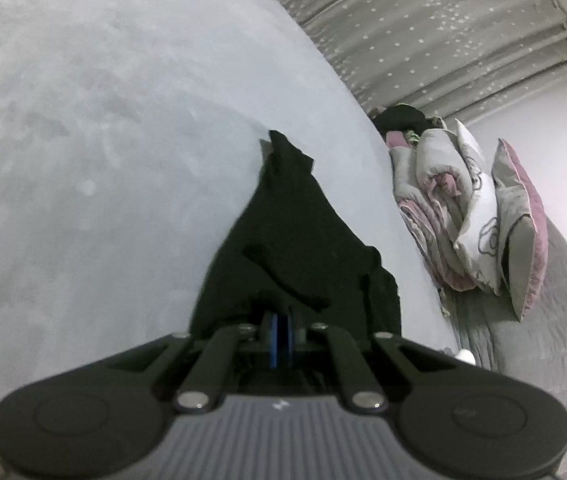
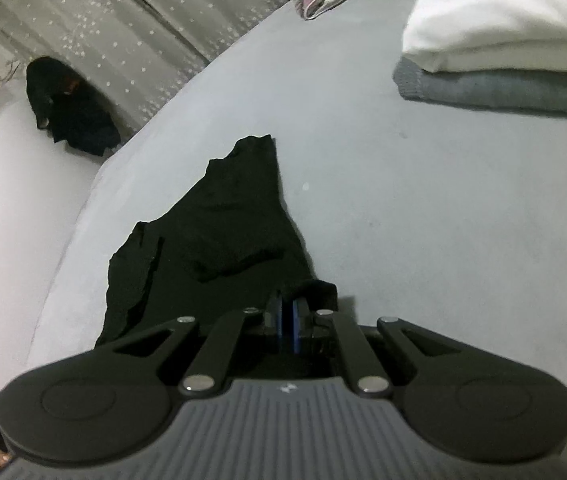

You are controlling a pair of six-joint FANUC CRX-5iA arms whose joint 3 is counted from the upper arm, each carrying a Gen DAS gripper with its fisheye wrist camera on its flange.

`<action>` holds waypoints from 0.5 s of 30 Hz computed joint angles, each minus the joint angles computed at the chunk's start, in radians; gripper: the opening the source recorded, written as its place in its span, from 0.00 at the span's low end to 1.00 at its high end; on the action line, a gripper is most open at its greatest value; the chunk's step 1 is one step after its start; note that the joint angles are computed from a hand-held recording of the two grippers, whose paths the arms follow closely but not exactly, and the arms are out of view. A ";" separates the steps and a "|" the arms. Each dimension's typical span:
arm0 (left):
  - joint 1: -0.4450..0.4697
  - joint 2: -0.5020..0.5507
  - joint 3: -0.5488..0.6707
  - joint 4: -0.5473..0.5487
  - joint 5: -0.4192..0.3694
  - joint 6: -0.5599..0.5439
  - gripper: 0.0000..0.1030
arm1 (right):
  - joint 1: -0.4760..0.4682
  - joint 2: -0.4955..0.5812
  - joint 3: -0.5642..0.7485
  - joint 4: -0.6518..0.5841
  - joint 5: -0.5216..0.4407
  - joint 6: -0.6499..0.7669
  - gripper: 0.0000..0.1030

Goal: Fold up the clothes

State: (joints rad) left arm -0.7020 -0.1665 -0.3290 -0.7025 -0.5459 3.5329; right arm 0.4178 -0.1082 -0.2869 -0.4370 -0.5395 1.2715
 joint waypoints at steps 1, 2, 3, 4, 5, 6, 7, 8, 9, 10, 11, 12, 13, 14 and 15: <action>0.005 0.001 0.000 0.001 -0.002 0.001 0.04 | -0.002 0.008 0.007 0.002 -0.001 0.005 0.06; 0.010 0.002 -0.001 0.002 -0.003 0.002 0.04 | -0.008 0.014 0.014 -0.006 -0.003 0.015 0.06; 0.015 0.004 -0.001 0.003 -0.005 0.003 0.04 | -0.018 0.020 0.021 -0.024 -0.002 0.029 0.06; 0.020 0.005 -0.003 -0.002 0.000 0.013 0.04 | -0.028 0.026 0.028 -0.043 -0.002 0.042 0.06; 0.021 0.008 -0.003 -0.013 0.004 0.030 0.04 | -0.035 0.029 0.030 -0.057 0.007 0.045 0.06; 0.022 0.015 -0.001 -0.024 0.007 0.043 0.04 | -0.052 0.036 0.038 -0.098 0.009 0.074 0.06; 0.023 0.022 0.002 -0.034 0.010 0.054 0.04 | -0.069 0.043 0.047 -0.140 0.010 0.102 0.06; 0.024 0.028 0.004 -0.045 0.012 0.066 0.04 | -0.081 0.049 0.051 -0.173 0.014 0.122 0.06; 0.023 0.036 0.007 -0.051 0.013 0.069 0.04 | -0.093 0.056 0.056 -0.206 0.017 0.142 0.06; 0.023 0.044 0.010 -0.055 0.014 0.070 0.04 | -0.099 0.064 0.061 -0.225 0.018 0.155 0.06; 0.021 0.051 0.013 -0.058 0.009 0.066 0.04 | -0.105 0.071 0.065 -0.243 0.018 0.169 0.06; 0.020 0.059 0.018 -0.057 0.003 0.056 0.04 | -0.105 0.077 0.066 -0.245 0.019 0.172 0.06; 0.019 0.064 0.020 -0.057 -0.001 0.049 0.04 | -0.105 0.083 0.068 -0.247 0.020 0.176 0.06; 0.018 0.066 0.020 -0.060 -0.002 0.048 0.04 | -0.105 0.089 0.069 -0.249 0.020 0.180 0.06; 0.014 0.067 0.017 -0.073 -0.002 0.062 0.05 | -0.107 0.093 0.071 -0.254 0.018 0.186 0.06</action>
State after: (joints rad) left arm -0.6882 -0.0996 -0.3116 -0.7753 -0.5478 3.5944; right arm 0.3110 -0.0148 -0.2155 -0.6910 -0.5212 1.4576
